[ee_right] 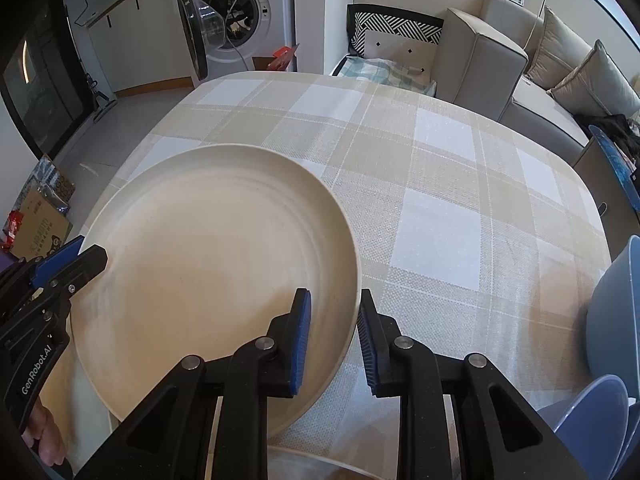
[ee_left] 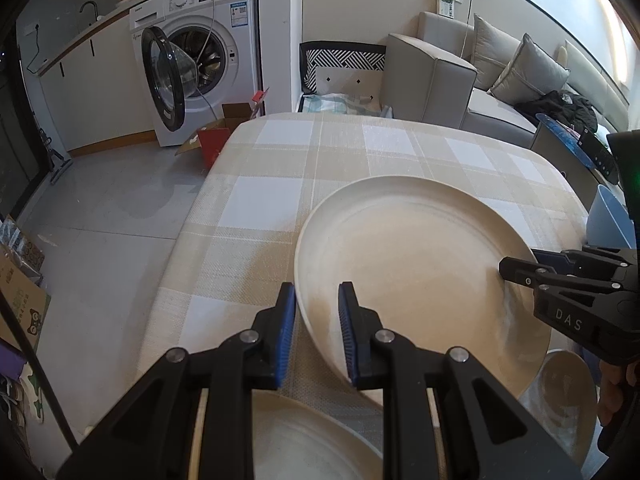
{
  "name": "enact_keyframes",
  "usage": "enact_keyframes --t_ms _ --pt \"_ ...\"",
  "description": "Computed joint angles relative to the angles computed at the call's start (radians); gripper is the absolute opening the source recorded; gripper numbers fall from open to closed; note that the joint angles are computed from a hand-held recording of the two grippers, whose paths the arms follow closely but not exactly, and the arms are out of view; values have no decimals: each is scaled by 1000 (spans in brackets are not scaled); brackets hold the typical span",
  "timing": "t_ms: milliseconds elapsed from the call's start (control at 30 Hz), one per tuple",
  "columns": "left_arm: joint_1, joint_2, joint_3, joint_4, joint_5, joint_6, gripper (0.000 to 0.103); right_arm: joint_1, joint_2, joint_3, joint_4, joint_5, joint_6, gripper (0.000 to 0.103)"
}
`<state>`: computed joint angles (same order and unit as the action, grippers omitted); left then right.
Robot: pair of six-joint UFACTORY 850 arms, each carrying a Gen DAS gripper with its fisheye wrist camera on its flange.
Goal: Organize plates and bowls
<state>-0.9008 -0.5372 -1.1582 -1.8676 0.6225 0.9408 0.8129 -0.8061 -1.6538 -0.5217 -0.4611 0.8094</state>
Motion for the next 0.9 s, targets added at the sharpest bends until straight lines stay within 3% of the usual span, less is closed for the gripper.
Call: enact_keyframes --t_ms 600,900 --pt "-58 70 32 39 88 -43 20 26 130 141 -185 53 208 23" --pt "-87 88 46 24 127 -43 20 55 172 188 -287 36 316 23"
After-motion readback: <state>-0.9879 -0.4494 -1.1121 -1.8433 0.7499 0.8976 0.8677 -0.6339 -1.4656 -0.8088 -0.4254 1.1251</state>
